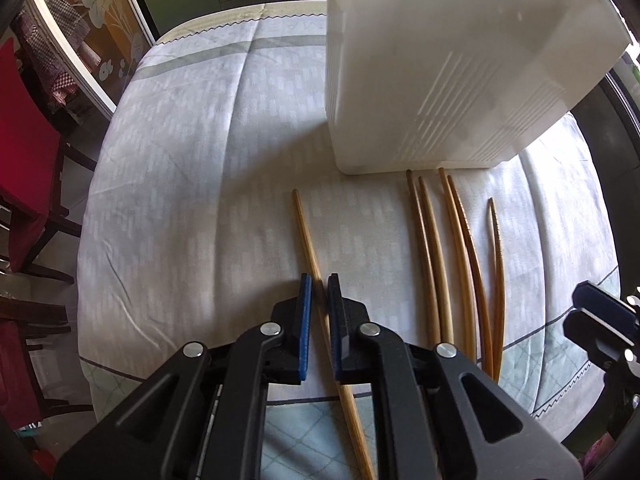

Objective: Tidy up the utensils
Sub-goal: 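Lower both grippers back to the remaining wooden chopsticks, then grasp a wooden chopstick with the left gripper while the right gripper grasps another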

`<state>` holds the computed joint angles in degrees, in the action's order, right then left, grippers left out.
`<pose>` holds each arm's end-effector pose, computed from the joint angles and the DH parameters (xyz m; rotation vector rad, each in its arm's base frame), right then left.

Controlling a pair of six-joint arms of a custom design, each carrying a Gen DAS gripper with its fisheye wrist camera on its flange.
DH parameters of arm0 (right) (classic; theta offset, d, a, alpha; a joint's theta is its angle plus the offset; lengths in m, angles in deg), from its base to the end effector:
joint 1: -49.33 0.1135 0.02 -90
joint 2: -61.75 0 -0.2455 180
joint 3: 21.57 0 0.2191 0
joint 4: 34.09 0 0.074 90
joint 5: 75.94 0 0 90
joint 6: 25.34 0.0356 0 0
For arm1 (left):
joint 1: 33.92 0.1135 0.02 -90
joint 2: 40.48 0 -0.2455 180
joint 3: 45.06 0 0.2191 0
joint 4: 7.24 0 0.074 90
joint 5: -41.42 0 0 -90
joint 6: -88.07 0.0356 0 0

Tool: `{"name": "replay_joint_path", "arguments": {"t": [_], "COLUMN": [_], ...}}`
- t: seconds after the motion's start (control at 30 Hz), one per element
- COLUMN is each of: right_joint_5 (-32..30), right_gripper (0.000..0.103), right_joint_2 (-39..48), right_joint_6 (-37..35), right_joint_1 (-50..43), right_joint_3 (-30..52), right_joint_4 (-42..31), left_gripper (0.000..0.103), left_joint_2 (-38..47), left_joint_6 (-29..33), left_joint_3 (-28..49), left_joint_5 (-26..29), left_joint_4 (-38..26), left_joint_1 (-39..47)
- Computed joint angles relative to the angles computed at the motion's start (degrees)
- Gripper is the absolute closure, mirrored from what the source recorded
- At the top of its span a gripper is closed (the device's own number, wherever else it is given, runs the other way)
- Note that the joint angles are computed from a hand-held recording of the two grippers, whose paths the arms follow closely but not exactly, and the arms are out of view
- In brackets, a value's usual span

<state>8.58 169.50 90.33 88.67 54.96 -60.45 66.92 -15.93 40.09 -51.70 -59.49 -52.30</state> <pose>0.2615 0.2187 0.1414 -0.3541 2.6428 0.5241 0.3095 -0.1008 0.1592 0.0989 2.8649 -0.0338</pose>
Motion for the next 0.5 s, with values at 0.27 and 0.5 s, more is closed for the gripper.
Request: {"name": "replay_joint_path", "arguments": {"t": [0.27, 0.5], "right_joint_5": [-3.51, -1.96], "right_gripper": [0.088, 0.094], "right_joint_2": [13.6, 17.91], "right_joint_6": [0.48, 0.14], "right_joint_1": [-0.99, -0.26], "right_joint_3": [14.24, 20.08], "right_joint_4": [-5.62, -9.16], "left_gripper": [0.095, 0.095], "left_joint_2": [-1.09, -3.04], "left_joint_6": [1.98, 1.42], "left_joint_3": [-2.25, -4.69], "left_joint_5": [0.18, 0.3], "left_joint_4": [1.83, 2.7], "left_joint_1": [0.87, -0.22]}}
